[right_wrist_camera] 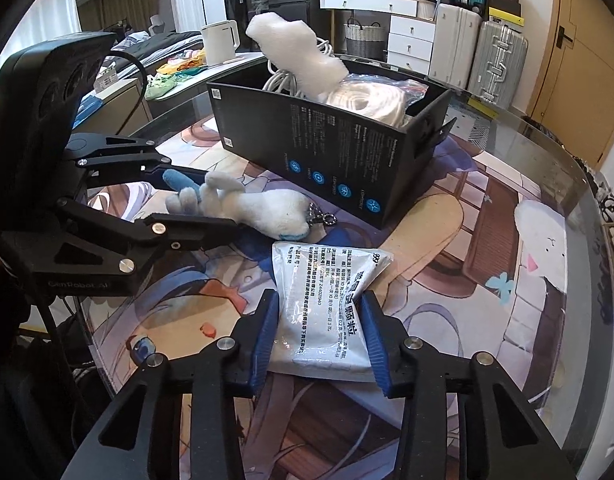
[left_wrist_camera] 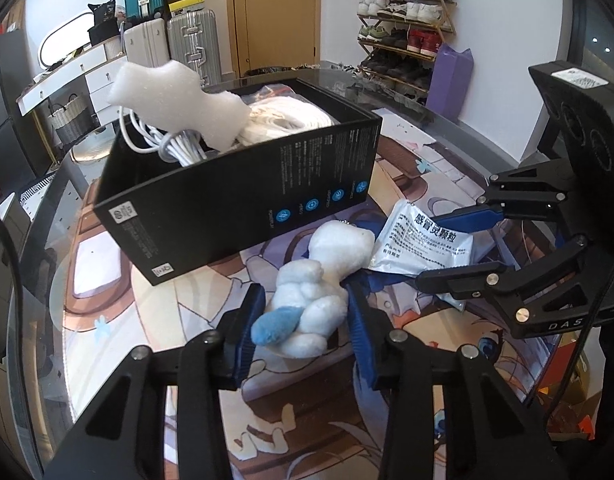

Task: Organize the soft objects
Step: 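Grasp the white plush toy with the left tool while the right tool grasps the white sachet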

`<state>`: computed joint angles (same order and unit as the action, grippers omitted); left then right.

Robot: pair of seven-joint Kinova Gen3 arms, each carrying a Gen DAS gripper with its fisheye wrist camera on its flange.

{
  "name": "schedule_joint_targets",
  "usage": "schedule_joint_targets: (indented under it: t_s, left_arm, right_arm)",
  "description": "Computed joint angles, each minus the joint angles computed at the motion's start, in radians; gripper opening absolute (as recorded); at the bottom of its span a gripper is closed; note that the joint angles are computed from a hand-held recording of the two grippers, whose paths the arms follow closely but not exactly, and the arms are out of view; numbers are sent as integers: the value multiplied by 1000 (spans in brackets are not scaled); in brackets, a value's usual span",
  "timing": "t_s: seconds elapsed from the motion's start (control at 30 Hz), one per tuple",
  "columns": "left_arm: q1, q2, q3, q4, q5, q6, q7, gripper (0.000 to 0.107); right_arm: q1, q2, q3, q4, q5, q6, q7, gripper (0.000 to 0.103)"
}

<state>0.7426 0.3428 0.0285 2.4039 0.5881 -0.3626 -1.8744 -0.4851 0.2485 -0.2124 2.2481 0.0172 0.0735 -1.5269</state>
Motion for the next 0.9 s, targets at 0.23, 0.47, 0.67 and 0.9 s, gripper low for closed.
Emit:
schedule_joint_targets:
  t_s: [0.23,0.47,0.67,0.9]
  left_arm:
    - [-2,-44,9,42,43,-46,3,40]
    - [-24,-85,47,87,79,-94,-2,40]
    - [-37,-113,80,117,113,-146,4,40]
    - [-73,-157,113,155,116,-200,22,40]
  right_arm:
    - [38,-4,-46,1,-10,-4,21,40]
    - [5,-27,-29,7,-10,-18,18,40]
    - [24,-47,-49,18,-19,-40,16,40]
    - [144,-87,-159,46,-23,-92,-3,40]
